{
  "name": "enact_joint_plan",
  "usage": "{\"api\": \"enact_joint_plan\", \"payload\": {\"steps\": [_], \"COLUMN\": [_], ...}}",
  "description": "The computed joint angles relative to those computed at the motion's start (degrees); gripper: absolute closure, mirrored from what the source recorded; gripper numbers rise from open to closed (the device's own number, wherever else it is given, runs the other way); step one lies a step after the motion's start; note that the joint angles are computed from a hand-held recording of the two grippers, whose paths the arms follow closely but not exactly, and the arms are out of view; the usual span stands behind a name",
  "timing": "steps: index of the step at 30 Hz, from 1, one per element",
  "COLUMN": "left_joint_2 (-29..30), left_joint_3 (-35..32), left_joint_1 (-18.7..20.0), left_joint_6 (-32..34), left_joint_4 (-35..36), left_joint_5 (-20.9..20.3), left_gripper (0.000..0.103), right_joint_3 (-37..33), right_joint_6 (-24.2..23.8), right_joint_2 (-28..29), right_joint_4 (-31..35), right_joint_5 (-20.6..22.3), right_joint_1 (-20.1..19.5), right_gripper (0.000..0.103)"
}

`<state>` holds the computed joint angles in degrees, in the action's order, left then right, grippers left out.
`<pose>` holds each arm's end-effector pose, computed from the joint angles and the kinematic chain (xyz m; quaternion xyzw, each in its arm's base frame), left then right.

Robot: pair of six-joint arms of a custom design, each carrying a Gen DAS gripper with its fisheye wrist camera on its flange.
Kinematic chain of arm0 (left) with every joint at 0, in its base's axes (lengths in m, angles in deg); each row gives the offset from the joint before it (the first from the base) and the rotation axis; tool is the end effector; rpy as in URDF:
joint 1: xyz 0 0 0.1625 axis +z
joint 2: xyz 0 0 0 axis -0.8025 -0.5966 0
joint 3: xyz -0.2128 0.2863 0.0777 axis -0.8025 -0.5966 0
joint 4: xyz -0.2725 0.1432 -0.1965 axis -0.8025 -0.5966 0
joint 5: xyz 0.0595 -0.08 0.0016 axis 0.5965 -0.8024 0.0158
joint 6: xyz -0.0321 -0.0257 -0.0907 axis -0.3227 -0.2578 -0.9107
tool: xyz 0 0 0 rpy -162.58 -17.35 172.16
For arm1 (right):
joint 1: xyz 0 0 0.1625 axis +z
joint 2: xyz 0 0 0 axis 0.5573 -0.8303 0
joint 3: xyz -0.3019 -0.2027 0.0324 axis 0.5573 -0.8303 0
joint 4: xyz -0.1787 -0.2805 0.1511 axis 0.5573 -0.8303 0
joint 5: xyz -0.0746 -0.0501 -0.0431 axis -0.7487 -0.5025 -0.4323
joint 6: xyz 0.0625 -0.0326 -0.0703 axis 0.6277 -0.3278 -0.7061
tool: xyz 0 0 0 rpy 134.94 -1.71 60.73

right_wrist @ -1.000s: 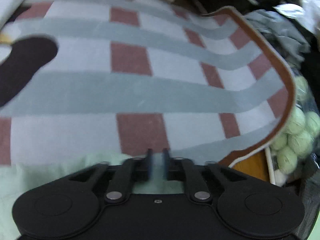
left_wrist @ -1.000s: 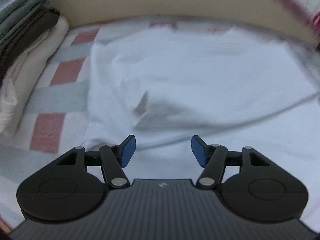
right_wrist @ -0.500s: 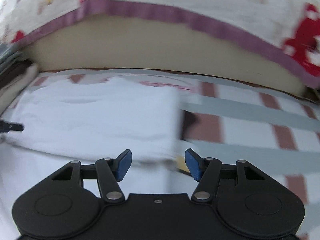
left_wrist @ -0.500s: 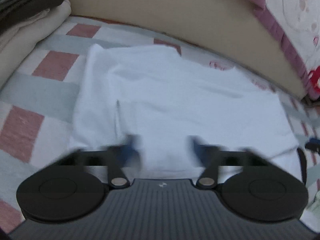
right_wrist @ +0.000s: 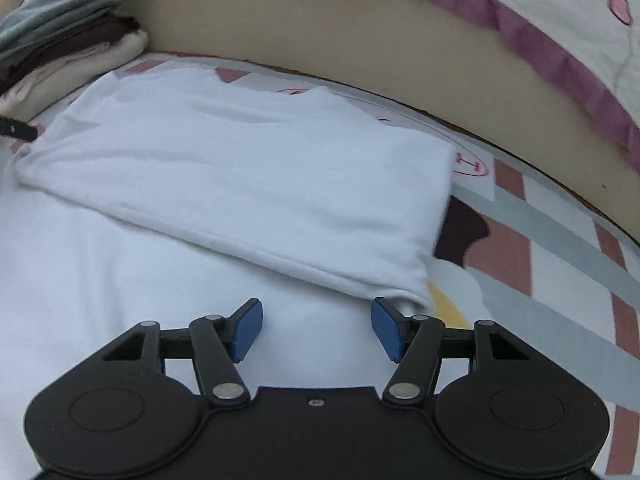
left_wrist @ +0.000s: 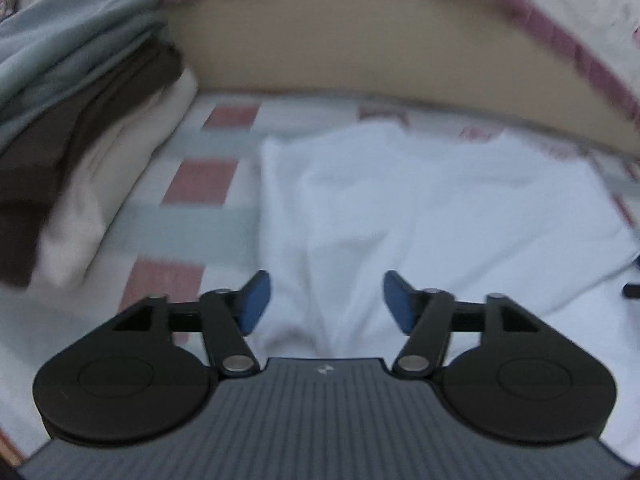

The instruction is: Fold clothes

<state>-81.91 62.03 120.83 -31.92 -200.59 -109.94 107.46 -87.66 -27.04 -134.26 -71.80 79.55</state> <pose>0.0269 -0.4684 0.4461 0.1144 0.8696 -0.3508 0.3280 0.3250 -0.5523 0.0552 0.3766 -0.8522 0.2099 0.2966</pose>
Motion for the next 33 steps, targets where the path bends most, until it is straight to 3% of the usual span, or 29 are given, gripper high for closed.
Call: {"api": "enact_joint_plan", "payload": {"steps": [3,4,5,6,8,11,14,16,17,20,21,22,25,30,33], "left_joint_2": [4.46,5.94,7.23,8.45,8.84,8.19,8.62,9.54,9.45,9.11,8.44,8.04,8.24,14.67,17.27], "left_joint_3": [-4.14,-5.62,-7.24,-8.46,-8.15,-5.71,-5.33,-6.13,-7.23,-10.92,-11.46,-12.12,-15.35,-27.04,-30.45], "left_joint_1": [2.89,3.77,4.16,4.07,2.8,1.25,1.1,1.75,2.8,5.83,6.54,7.21,9.79,15.67,17.47], "left_joint_6": [4.05,5.33,6.49,8.09,12.47,16.95,16.24,15.03,12.43,4.57,2.61,0.93,-2.56,-7.88,-5.89], "left_joint_4": [0.95,1.5,4.25,7.9,8.01,-0.37,-8.73,-9.28,-5.96,3.83,4.2,3.76,3.88,13.05,13.89], "left_joint_5": [-4.94,-6.49,-6.75,-5.52,-3.7,-2.89,-2.13,0.4,0.38,-0.54,-1.74,-2.95,-7.56,-16.05,-20.19], "left_gripper": [0.032,0.037,0.054,0.094,0.097,0.097,0.098,0.094,0.094,0.087,0.073,0.051,0.029,0.027,0.022], "right_joint_3": [-0.58,-1.27,-2.0,-2.79,-5.51,-10.37,-9.05,-6.58,-5.36,-5.6,-5.87,-6.15,-6.26,-10.97,-15.55], "right_joint_6": [-1.2,-0.68,-0.04,0.89,4.41,12.26,14.2,12.03,10.79,12.48,13.24,13.99,15.68,21.78,21.15], "right_joint_2": [-0.6,-0.69,-0.75,-0.65,0.49,3.0,3.89,3.87,3.82,2.66,2.24,1.84,0.56,1.84,4.34], "right_joint_4": [-0.65,-0.23,0.19,0.51,1.78,4.96,0.77,-4.12,-6.43,-3.5,-2.1,-0.71,0.91,4.93,7.23], "right_joint_5": [1.73,2.23,2.6,2.76,2.85,2.73,3.73,4.42,4.8,5.99,6.4,6.83,10.32,16.04,18.3], "right_joint_1": [-0.56,-0.67,-0.75,-0.82,-1.52,-3.23,-4.61,-4.93,-5.05,-5.32,-5.41,-5.5,-6.4,-9.02,-9.63], "right_gripper": [0.038,0.038,0.037,0.037,0.035,0.034,0.035,0.035,0.035,0.035,0.035,0.035,0.035,0.034,0.032]}}
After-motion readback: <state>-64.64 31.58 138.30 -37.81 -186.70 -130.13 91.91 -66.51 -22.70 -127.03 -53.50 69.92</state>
